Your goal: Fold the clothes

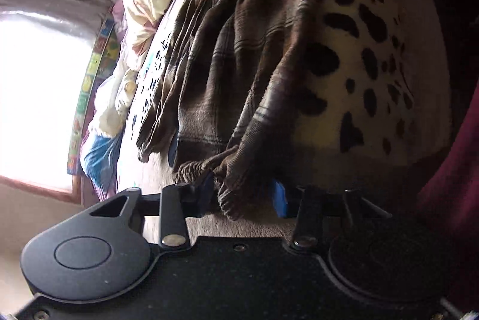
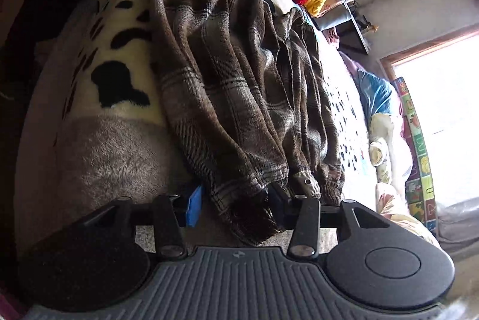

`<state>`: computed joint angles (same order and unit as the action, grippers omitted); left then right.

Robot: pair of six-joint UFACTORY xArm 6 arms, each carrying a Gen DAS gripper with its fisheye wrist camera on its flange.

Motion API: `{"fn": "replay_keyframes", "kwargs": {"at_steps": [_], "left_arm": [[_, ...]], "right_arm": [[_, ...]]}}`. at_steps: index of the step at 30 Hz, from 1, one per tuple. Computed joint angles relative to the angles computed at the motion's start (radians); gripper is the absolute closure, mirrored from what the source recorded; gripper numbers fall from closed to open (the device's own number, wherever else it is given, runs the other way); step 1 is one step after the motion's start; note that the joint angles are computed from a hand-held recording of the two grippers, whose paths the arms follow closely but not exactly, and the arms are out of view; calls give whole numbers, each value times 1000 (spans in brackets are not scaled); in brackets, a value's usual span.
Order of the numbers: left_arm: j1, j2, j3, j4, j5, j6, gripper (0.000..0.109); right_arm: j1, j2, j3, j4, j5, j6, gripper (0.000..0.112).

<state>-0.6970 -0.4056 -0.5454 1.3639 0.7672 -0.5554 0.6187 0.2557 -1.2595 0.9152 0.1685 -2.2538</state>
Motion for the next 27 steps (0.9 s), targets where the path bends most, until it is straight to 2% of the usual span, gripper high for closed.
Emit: {"fn": "replay_keyframes", "kwargs": {"at_steps": [2, 6, 9, 10, 13, 16, 19, 23, 27], "left_arm": [[10, 8, 2, 31, -16, 25, 74], [23, 29, -3, 79, -23, -13, 85], [12, 49, -6, 116, 1, -96, 95], [12, 52, -9, 113, 5, -119, 98], [36, 40, -34, 56, -16, -219, 101], [90, 8, -67, -17, -69, -323, 102], [191, -21, -114, -83, -174, -417, 103], [321, 6, -204, -163, -301, -462, 103], [435, 108, -347, -218, -405, -479, 104]], "right_arm": [[3, 9, -7, 54, -12, -71, 66], [1, 28, -18, 44, -1, -96, 66], [-10, 39, -35, -16, 32, -25, 69], [-17, 40, -41, -69, 54, 47, 76], [-30, 34, -58, -176, 98, 232, 85], [-46, 34, -98, -191, 144, 355, 88], [-71, 43, -164, -215, 214, 499, 90], [-103, 109, -326, -240, 308, 678, 90], [-125, 242, -573, -304, 420, 860, 91]]}}
